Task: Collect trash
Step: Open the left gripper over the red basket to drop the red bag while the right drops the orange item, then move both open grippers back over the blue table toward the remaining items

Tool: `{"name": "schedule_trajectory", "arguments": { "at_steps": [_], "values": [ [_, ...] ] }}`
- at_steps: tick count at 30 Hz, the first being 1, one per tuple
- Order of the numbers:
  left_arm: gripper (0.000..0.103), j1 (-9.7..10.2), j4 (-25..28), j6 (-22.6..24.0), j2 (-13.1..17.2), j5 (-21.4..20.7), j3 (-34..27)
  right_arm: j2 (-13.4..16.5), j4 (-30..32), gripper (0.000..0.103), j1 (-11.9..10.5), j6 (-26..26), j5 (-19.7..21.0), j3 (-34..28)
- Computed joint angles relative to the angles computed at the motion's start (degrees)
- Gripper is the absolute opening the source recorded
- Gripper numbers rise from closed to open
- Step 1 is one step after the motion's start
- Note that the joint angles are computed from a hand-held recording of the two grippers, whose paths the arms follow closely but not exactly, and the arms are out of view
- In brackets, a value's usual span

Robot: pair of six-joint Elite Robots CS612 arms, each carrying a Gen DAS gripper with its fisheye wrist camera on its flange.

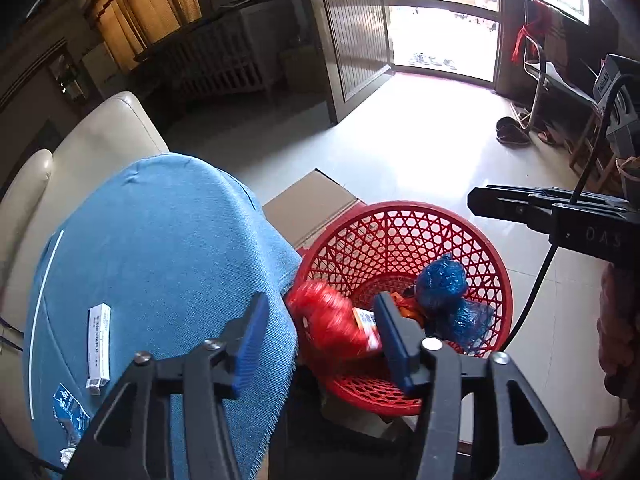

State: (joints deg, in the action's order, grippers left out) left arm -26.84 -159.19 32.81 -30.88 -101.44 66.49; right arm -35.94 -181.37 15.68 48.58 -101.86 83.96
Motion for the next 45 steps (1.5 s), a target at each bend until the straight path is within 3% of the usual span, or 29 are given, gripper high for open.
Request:
{"name": "schedule_trajectory", "arguments": {
  "at_steps": [8,15,18,21,23,24,40,45],
  "values": [
    [0.062,0.39,-3.4,-0.3,-0.6,1.8,1.0,0.2,0.8,0.029,0.1,-1.1,-0.1,-0.9],
    [0.062,1.83,-3.9,-3.3,-1.4,7.0,1.5,1.1,2.6,0.029,-0.3,-1.4,5.2,-3.7],
    [0.062,2.82,-4.5,-5.9,-1.6,9.3,1.3,2.0,3.6,0.031,-0.1,-2.4,6.6,-6.2],
    [0.063,3.93,-5.2,-8.7,-1.6,11.5,0.9,3.3,5.2,0.038,0.2,-4.0,8.2,-9.2],
    [0.063,4.62,-5.7,-10.4,-1.6,12.6,0.8,4.3,6.6,0.055,0.6,-5.4,9.0,-11.7],
    [0.063,5.06,-5.8,-11.2,-1.6,12.9,0.7,4.7,6.8,0.057,0.8,-6.1,9.2,-12.7],
    [0.063,9.70,-5.6,-19.7,-1.5,14.8,0.6,11.4,16.5,0.057,3.8,-15.5,11.1,-29.9],
    [0.063,10.82,-5.0,-22.3,-1.3,17.4,0.8,13.8,20.3,0.057,4.5,-17.4,12.4,-35.4]
  ]
}}
